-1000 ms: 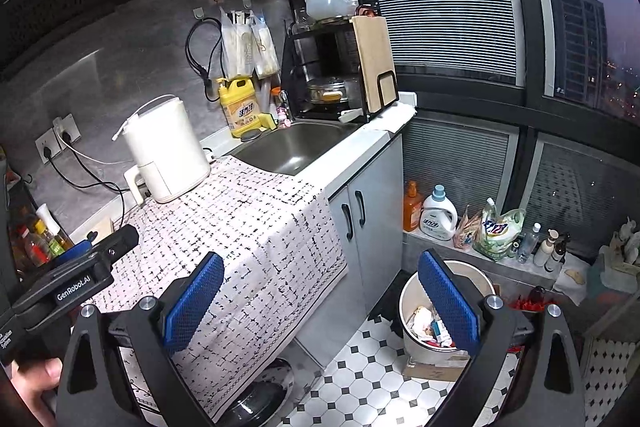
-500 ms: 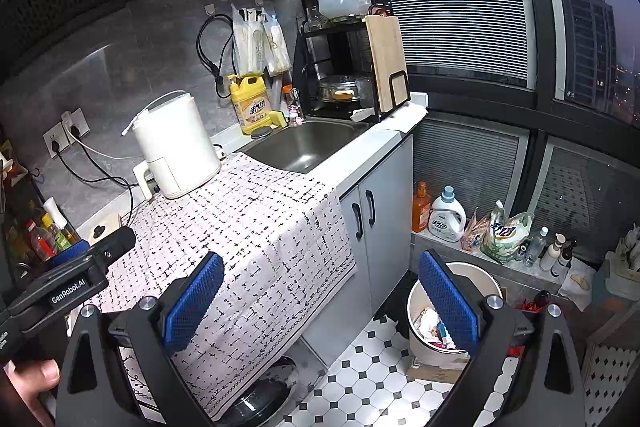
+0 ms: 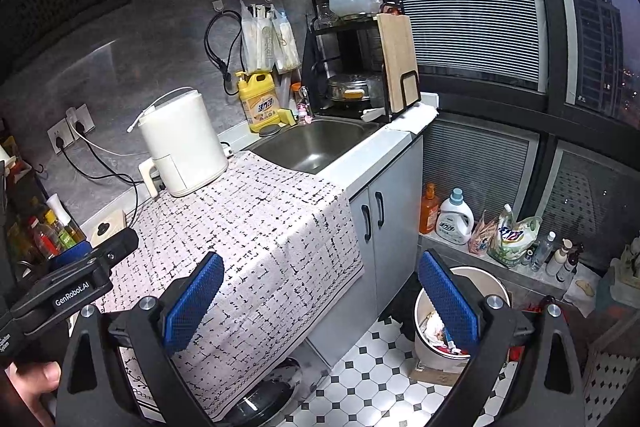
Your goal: Collect trash
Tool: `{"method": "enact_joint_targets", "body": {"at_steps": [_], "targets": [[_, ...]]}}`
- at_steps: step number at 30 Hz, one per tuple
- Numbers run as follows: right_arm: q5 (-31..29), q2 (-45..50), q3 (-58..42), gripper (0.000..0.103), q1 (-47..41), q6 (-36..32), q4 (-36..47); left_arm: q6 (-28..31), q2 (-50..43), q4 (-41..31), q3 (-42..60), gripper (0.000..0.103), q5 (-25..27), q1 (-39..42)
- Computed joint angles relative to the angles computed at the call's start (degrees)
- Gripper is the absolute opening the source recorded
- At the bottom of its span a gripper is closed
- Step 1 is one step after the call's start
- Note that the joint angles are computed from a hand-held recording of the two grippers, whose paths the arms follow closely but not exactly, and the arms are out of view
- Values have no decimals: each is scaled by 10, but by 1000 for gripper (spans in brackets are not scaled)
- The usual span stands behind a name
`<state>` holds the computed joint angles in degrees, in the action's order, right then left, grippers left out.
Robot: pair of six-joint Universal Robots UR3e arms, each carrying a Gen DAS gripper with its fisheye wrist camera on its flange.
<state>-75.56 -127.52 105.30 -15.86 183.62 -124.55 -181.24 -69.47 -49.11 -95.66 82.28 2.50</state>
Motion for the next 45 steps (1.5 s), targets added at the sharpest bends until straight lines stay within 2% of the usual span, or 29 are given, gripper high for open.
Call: {"method": "enact_joint_targets", "body": {"at_steps": [28,45], "targets": [[-15,26,-14,95,29,9,-22,-18,-6,8,3,97,15,-8],[-4,53,-18,95,36,5,-37,-24,-10,8,9,97,36,-9]]}}
